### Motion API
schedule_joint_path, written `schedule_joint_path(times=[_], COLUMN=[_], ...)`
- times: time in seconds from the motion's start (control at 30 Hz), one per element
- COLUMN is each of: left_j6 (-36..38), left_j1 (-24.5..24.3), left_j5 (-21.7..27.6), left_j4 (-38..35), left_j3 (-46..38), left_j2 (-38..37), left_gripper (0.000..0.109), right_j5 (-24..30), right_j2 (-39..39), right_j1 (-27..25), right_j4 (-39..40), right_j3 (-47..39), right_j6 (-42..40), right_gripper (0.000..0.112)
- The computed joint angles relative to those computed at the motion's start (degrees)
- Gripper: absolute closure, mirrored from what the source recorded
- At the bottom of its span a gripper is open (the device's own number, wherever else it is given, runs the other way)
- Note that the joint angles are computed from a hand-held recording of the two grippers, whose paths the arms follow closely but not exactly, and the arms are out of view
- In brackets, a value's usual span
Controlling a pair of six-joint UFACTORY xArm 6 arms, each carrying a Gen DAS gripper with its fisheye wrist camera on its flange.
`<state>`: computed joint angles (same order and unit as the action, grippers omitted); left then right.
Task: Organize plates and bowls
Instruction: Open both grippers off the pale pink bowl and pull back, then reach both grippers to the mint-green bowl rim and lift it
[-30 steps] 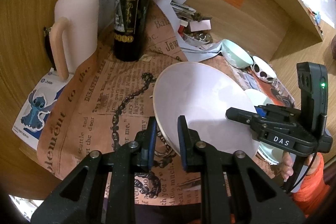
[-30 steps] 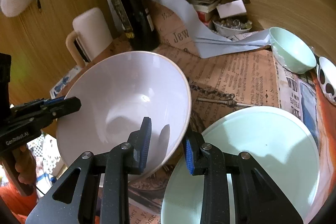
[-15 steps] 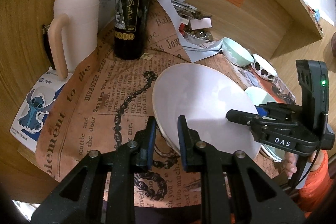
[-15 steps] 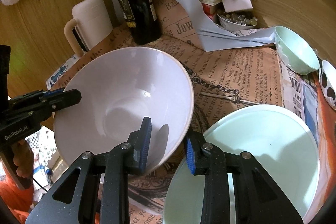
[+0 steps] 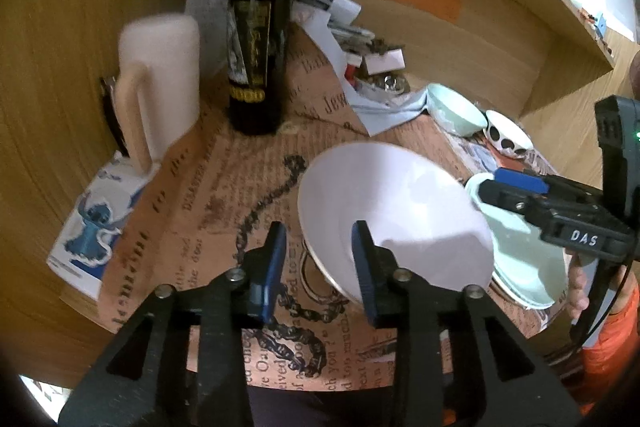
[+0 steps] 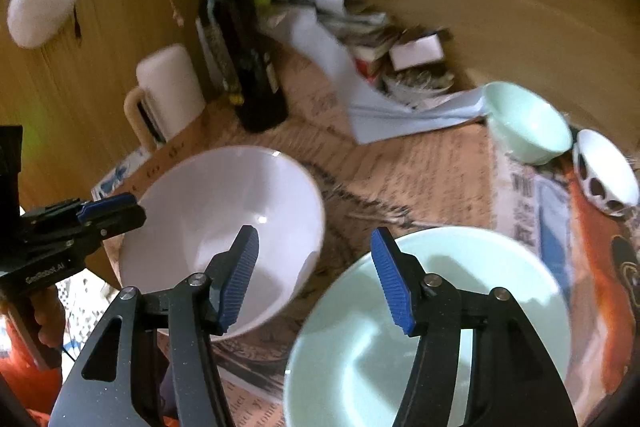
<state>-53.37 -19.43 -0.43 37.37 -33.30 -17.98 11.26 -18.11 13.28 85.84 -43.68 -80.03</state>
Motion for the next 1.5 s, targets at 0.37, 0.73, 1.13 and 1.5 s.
schedule_joint_path(times=[0.37, 0.73, 1.13, 1.5], left_j6=[-29.14, -23.17, 14.05, 33.52], left_j1=[0.22, -5.94, -11.67, -12.81], left_j5=[2.13, 8.22, 13.52, 26.9], left_j4=[30.96, 26.22, -10.95, -29.16], left_j3=[-9.41, -24.28, -45.55, -71.57], left_j2=[-0.68, 10.52, 30.85, 49.56], left_gripper=[0.028, 0.014, 0.014, 0.014], right_j5=[1.47, 5.77, 11.16, 17.02], right_j2=[-2.92, 11.27, 28.16, 36.19], right_j1=[-10.96, -21.6, -25.2, -26.81], right_j4=[6.01, 1.41, -11.43, -14.72], right_j3=[0.17, -12.17, -28.36, -37.1], right_j6=[-4.83, 3.26, 21.94, 29.68], right_gripper=[0.057, 0.057, 0.064, 0.081])
